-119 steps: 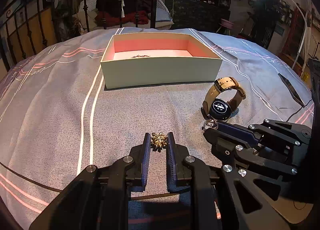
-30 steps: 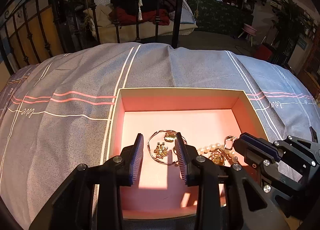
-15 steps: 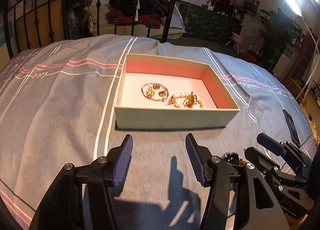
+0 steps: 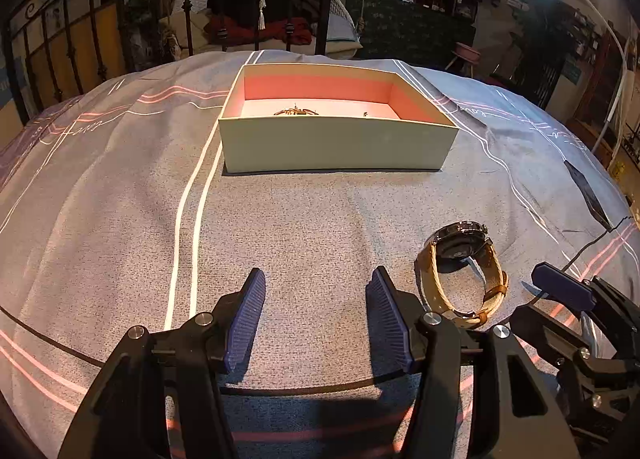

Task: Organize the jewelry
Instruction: 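Withdraw both tools and move the right tool to the tan-strap watch, then close the right tool on the tan-strap watch and lift it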

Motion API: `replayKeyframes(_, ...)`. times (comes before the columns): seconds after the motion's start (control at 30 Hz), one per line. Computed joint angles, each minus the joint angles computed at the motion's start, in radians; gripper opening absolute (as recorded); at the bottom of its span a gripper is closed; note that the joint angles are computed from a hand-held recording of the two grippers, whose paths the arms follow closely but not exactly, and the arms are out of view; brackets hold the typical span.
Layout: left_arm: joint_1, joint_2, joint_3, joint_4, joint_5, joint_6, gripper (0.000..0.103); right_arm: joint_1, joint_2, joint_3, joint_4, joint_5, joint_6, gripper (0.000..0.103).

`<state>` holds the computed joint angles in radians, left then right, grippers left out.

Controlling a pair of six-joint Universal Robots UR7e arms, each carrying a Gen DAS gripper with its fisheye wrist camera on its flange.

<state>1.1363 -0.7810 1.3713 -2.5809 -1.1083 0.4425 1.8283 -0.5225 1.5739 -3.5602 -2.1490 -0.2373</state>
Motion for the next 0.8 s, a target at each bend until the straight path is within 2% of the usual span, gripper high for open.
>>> replayKeyframes(0.27, 0.009, -0.005, -0.013, 0.019, -0.007, 0.001, 0.054, 0.033, 0.066, -0.141, 0.151, -0.061, -0.156, 0.053)
replayKeyframes(0.37, 0.013, -0.003, -0.025, 0.027, -0.006, 0.000, 0.054, 0.031, 0.087, -0.180, 0.212, -0.097, -0.178, 0.050)
replayKeyframes(0.43, 0.014, -0.001, -0.031, 0.029, -0.005, -0.002, 0.054, 0.036, 0.104, -0.198, 0.216, -0.148, -0.198, 0.042)
replayKeyframes(0.57, 0.011, 0.006, -0.034, 0.020, 0.009, 0.010, 0.053, 0.034, 0.104, -0.188, 0.197, -0.167, -0.173, 0.036)
replayKeyframes(0.67, 0.006, 0.008, -0.025, 0.003, 0.017, 0.030, 0.047, 0.040, 0.124, -0.200, 0.166, -0.196, -0.192, 0.032)
replayKeyframes(0.8, 0.000, 0.010, -0.016, -0.008, 0.022, 0.057, 0.027, 0.044, 0.131, -0.213, 0.156, -0.206, -0.190, 0.030)
